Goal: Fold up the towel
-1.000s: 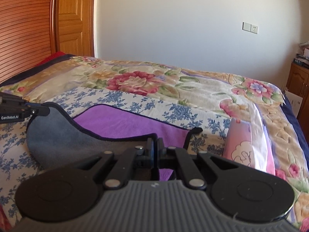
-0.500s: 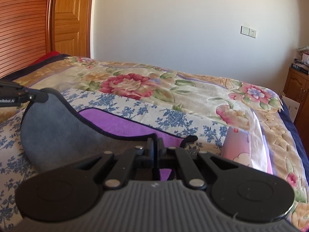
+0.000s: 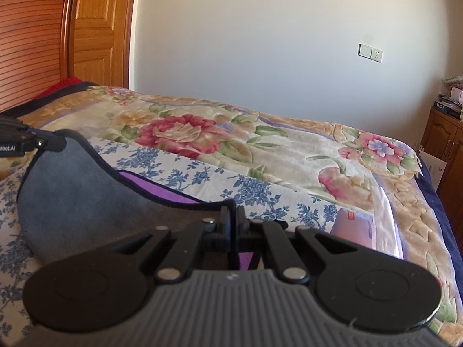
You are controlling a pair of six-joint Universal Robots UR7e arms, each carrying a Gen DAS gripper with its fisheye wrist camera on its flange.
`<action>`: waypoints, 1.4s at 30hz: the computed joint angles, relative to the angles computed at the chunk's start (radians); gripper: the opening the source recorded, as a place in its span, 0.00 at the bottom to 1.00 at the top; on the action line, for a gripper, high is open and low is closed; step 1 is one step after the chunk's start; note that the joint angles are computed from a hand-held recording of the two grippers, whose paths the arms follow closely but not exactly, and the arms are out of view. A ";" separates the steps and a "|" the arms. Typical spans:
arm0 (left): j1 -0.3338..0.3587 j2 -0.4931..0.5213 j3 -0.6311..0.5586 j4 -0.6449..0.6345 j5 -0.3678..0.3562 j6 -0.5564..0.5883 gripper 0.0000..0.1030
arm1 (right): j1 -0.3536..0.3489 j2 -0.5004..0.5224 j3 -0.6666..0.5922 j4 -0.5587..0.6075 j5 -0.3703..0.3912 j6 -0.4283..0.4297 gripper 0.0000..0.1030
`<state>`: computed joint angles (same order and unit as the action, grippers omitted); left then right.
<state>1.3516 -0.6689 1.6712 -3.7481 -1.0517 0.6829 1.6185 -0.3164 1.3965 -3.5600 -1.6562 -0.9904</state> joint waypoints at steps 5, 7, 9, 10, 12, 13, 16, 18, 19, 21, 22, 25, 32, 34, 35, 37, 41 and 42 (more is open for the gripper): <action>0.007 0.026 -0.044 -0.002 -0.006 0.005 0.05 | -0.001 0.022 -0.044 0.011 -0.009 -0.010 0.03; 0.011 0.035 -0.060 0.002 -0.009 0.004 0.05 | -0.002 0.030 -0.061 0.018 -0.009 -0.011 0.03; 0.015 0.042 -0.075 0.013 -0.010 0.001 0.05 | -0.002 0.037 -0.077 0.029 -0.012 -0.011 0.03; 0.017 0.045 -0.082 0.014 -0.010 0.001 0.05 | -0.003 0.041 -0.085 0.033 -0.011 -0.012 0.03; 0.019 0.052 -0.095 0.014 -0.012 0.000 0.05 | -0.004 0.050 -0.098 0.034 -0.011 -0.017 0.03; 0.021 0.055 -0.100 0.014 -0.013 -0.001 0.05 | -0.005 0.054 -0.104 0.035 -0.013 -0.020 0.03; 0.026 0.065 -0.120 0.018 -0.014 0.004 0.05 | -0.006 0.070 -0.130 0.040 -0.024 -0.010 0.03; 0.030 0.076 -0.138 0.022 -0.010 0.011 0.05 | -0.008 0.077 -0.145 0.048 -0.029 0.006 0.03; 0.033 0.080 -0.146 0.027 -0.010 0.010 0.05 | -0.008 0.082 -0.154 0.052 -0.031 0.012 0.03; 0.038 0.086 -0.160 0.036 -0.009 0.005 0.05 | -0.007 0.093 -0.171 0.053 -0.039 0.004 0.03; 0.039 0.089 -0.166 0.038 -0.010 0.004 0.05 | -0.006 0.099 -0.180 0.054 -0.043 -0.003 0.03; 0.042 0.100 -0.186 0.043 -0.006 0.015 0.05 | -0.003 0.118 -0.209 0.060 -0.055 -0.016 0.03; 0.047 0.126 -0.238 0.061 0.003 0.033 0.05 | 0.001 0.155 -0.273 0.079 -0.079 -0.034 0.04; 0.050 0.133 -0.252 0.075 0.006 0.036 0.05 | 0.000 0.162 -0.285 0.083 -0.087 -0.036 0.03; 0.052 0.137 -0.259 0.083 0.008 0.035 0.05 | -0.001 0.165 -0.290 0.085 -0.091 -0.038 0.03; 0.057 0.143 -0.271 0.092 0.009 0.036 0.05 | -0.003 0.172 -0.299 0.088 -0.096 -0.044 0.04; 0.066 0.158 -0.299 0.117 0.019 0.032 0.05 | -0.006 0.181 -0.316 0.112 -0.111 -0.050 0.04; 0.068 0.161 -0.305 0.127 0.023 0.035 0.05 | -0.006 0.183 -0.319 0.114 -0.113 -0.051 0.04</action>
<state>1.4196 -0.5083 1.3664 -3.6209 -1.0285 0.7182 1.6121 -0.1333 1.0779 -3.4459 -1.7690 -1.0414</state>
